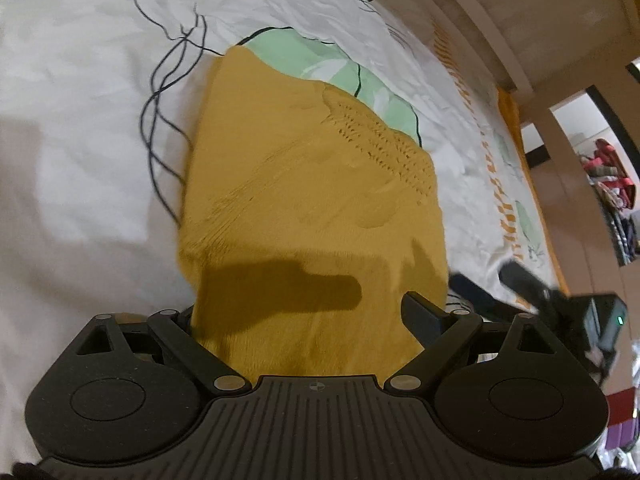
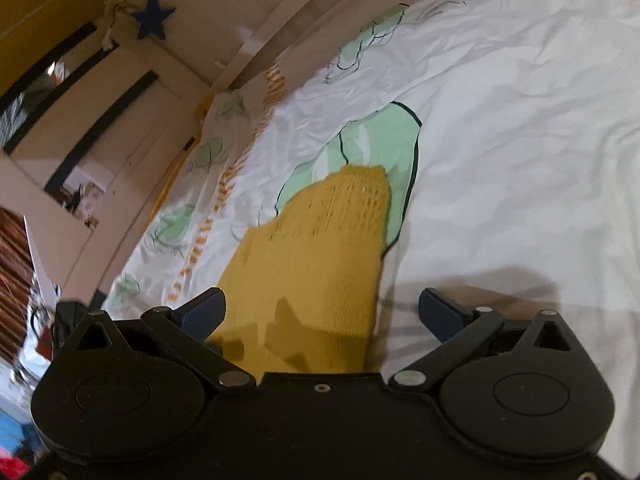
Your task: Fold small clothes
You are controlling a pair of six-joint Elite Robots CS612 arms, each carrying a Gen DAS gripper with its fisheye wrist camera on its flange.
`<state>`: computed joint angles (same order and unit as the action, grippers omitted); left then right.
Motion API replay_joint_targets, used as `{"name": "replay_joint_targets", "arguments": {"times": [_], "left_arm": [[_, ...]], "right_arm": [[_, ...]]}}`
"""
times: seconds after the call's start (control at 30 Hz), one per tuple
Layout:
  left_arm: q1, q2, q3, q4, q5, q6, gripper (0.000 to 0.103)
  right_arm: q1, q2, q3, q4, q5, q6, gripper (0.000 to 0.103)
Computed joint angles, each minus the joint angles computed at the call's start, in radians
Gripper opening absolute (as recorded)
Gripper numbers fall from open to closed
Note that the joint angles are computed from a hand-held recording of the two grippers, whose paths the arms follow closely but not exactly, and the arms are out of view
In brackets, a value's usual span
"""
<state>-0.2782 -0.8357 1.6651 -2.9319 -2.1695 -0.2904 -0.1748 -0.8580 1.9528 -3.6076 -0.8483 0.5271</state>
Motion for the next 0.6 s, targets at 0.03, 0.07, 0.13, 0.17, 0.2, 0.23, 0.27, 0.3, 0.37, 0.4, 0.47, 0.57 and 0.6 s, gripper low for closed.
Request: {"name": "replay_joint_targets", "arguments": {"times": [0.03,0.07,0.13,0.17,0.2,0.23,0.27,0.3,0.37,0.4,0.47,0.57,0.6], "left_arm": [[-0.001,0.001,-0.002,0.002,-0.001,-0.002,0.092],[-0.001,0.002,-0.002,0.001,-0.002,-0.005,0.092],[0.0,0.0,0.004,-0.007,-0.003,0.0,0.092],[0.0,-0.001,0.007,-0.01,-0.008,0.007,0.092],[0.002,-0.001,0.01,-0.013,-0.019,0.011,0.092],[0.005,-0.001,0.015,-0.017,-0.034,0.008,0.092],[0.008,-0.001,0.018,-0.019,-0.053,0.004,0.091],[0.01,0.0,0.02,-0.016,-0.071,0.005,0.091],[0.014,0.0,0.025,-0.017,-0.098,0.003,0.09],[0.016,0.001,0.026,-0.016,-0.111,-0.002,0.09],[0.018,0.004,0.026,-0.017,-0.129,-0.008,0.09],[0.018,0.01,0.018,-0.01,-0.136,-0.006,0.082],[0.018,0.011,0.018,-0.012,-0.137,-0.008,0.076]], "right_arm": [[-0.001,0.01,-0.014,0.0,0.008,0.012,0.103],[-0.001,0.019,-0.029,0.004,0.017,0.022,0.103],[0.002,0.035,-0.057,0.016,0.034,0.025,0.103],[0.002,0.042,-0.069,0.022,0.048,0.022,0.103],[0.003,0.048,-0.081,0.028,0.063,0.02,0.103],[0.005,0.057,-0.097,0.037,0.086,0.022,0.103],[0.005,0.064,-0.109,0.044,0.107,0.024,0.103],[0.007,0.072,-0.123,0.058,0.123,0.025,0.103],[0.013,0.078,-0.141,0.097,0.13,-0.005,0.103],[0.016,0.08,-0.147,0.11,0.132,-0.022,0.103],[0.019,0.084,-0.159,0.125,0.134,-0.049,0.103],[0.021,0.086,-0.169,0.138,0.136,-0.062,0.103],[0.019,0.085,-0.168,0.143,0.136,-0.066,0.103]]}}
